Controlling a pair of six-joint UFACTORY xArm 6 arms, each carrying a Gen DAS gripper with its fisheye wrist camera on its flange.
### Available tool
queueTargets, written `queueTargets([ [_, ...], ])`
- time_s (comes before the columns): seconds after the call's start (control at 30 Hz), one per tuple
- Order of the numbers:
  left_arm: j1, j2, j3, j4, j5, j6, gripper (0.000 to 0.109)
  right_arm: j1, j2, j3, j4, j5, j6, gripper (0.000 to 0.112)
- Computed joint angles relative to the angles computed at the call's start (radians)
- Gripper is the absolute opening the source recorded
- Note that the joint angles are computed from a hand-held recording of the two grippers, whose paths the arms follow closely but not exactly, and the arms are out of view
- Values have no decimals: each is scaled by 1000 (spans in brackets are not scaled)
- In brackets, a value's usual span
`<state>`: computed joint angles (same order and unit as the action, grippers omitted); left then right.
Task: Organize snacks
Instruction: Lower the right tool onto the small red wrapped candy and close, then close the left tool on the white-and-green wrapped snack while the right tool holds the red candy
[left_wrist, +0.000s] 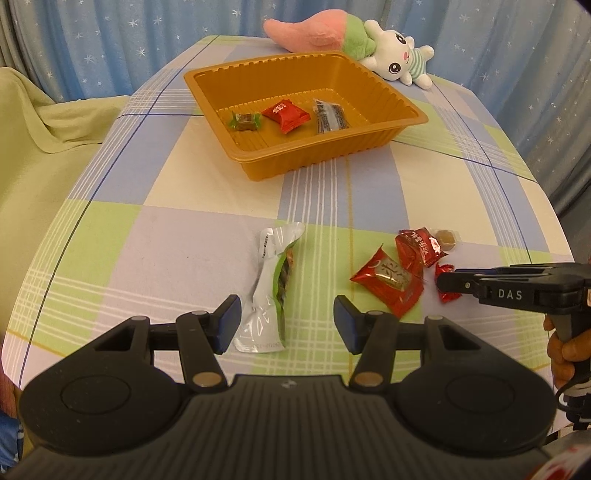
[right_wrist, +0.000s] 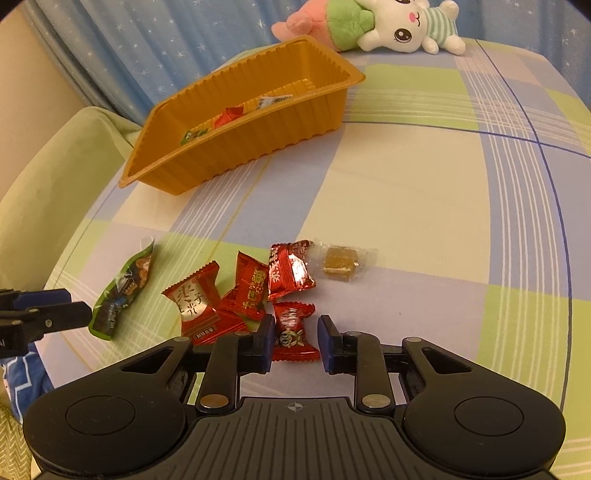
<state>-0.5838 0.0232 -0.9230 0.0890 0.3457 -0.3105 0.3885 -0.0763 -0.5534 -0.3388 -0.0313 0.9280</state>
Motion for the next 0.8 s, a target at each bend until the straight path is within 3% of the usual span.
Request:
queueTargets([
  [0.07,4,13,-10,-20,3,27,52,-18,6,-16,-152,14,124,18],
  [0.23,12,51,-39,-67,9,91,52,-25,3,-34,-337,43,268,16],
  [0.5,23,119,-95,-115,22,178,51,-43,-51,-7,-477,67,456,16],
  [0.73,25,175,-144,-144,34,243,50,-54,-118,40,-518,89,558,16],
  [0.8,25,190,-156,-138,33,258,41,-53,-133,51,-521,95,574,16],
])
